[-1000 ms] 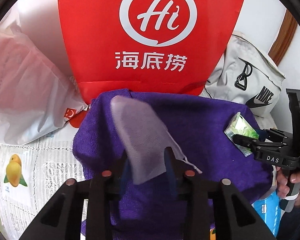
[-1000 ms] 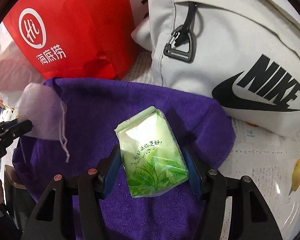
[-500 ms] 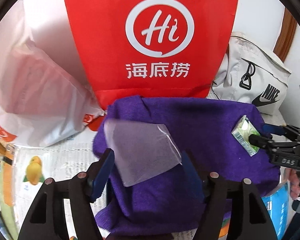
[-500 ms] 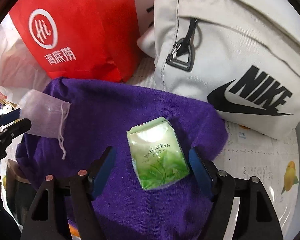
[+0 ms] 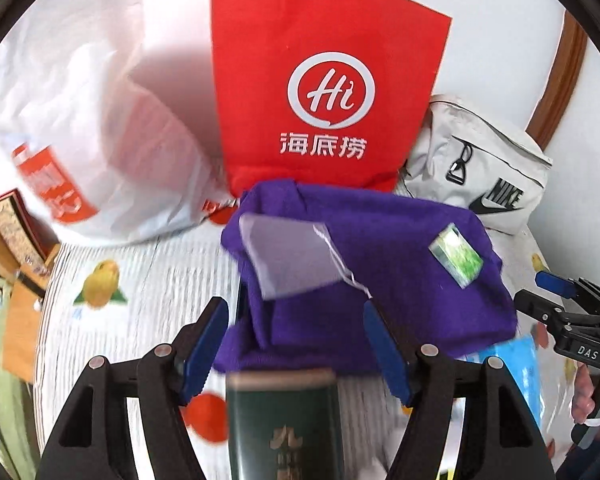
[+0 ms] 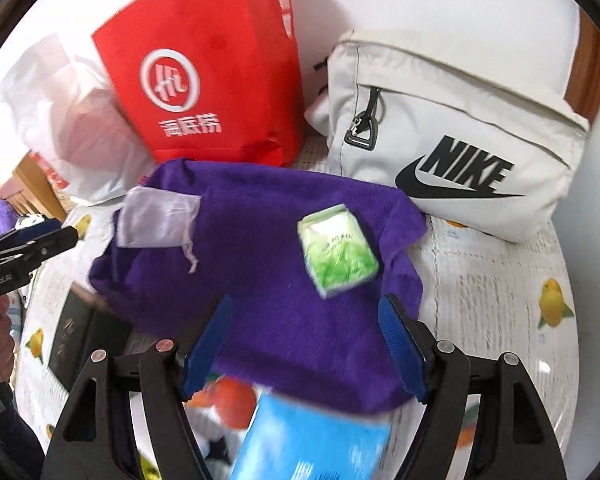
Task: Organize soft objects
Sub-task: 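Open the right tool to drop the wipes pack while the left tool releases the mesh bag, then grasp the white glove with the left tool while the right tool grasps the black watch strap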
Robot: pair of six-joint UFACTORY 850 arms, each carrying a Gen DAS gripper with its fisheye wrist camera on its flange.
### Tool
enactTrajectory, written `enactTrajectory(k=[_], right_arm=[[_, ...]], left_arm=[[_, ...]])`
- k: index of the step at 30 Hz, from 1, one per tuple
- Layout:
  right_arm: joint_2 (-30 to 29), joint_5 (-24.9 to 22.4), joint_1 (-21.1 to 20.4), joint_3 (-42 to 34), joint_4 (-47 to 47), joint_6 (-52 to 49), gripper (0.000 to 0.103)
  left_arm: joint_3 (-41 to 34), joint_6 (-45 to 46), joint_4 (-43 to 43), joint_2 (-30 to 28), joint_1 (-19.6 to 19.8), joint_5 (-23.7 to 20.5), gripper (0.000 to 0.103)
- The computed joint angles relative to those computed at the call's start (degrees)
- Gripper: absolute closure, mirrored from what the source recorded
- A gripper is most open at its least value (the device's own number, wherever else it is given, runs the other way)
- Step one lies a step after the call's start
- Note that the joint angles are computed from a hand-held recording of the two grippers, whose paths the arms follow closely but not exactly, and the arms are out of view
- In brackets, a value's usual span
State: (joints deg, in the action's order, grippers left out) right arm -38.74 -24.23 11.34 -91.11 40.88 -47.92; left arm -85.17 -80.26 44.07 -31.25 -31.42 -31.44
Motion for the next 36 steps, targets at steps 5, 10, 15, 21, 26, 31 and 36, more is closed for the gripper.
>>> enactTrajectory(k=[5, 10, 15, 21, 26, 31, 36], right_arm=[[7.7, 1.6, -0.8, 10.5, 11.1, -12.3, 0.028], [13.9, 2.0, -1.3, 19.4, 20.2, -22.6, 0.028], [19.2, 1.7, -1.8, 27.6, 28.5, -32.5, 0.028], [23.7, 1.9, -2.4, 35.2, 34.9, -40.8, 0.028], [25.2, 1.7, -3.4, 39.3, 38.6, -45.6, 0.028], [25.3, 2.0, -4.6, 41.5, 40.4, -47.8, 0.028], [25.0, 0.9, -5.6, 42.8, 44.0, -51.3, 0.028]], left_arm=[[6.2, -5.4, 3.4, 4.4, -3.2, 0.4, 0.035], [11.8, -11.7, 6.3, 7.7, -6.9, 0.3, 0.035], [17.1, -19.8, 8.6, 9.7, -9.8, 2.3, 0.034], [20.9, -32.0, 16.3, 9.0, -11.0, 9.3, 0.025], [19.3, -32.2, 15.7, 5.4, -11.5, 8.5, 0.024], [20.0, -43.0, 26.1, 3.9, -12.8, 7.9, 0.024], [21.1, -47.2, 28.6, 4.0, -11.5, 12.5, 0.02]])
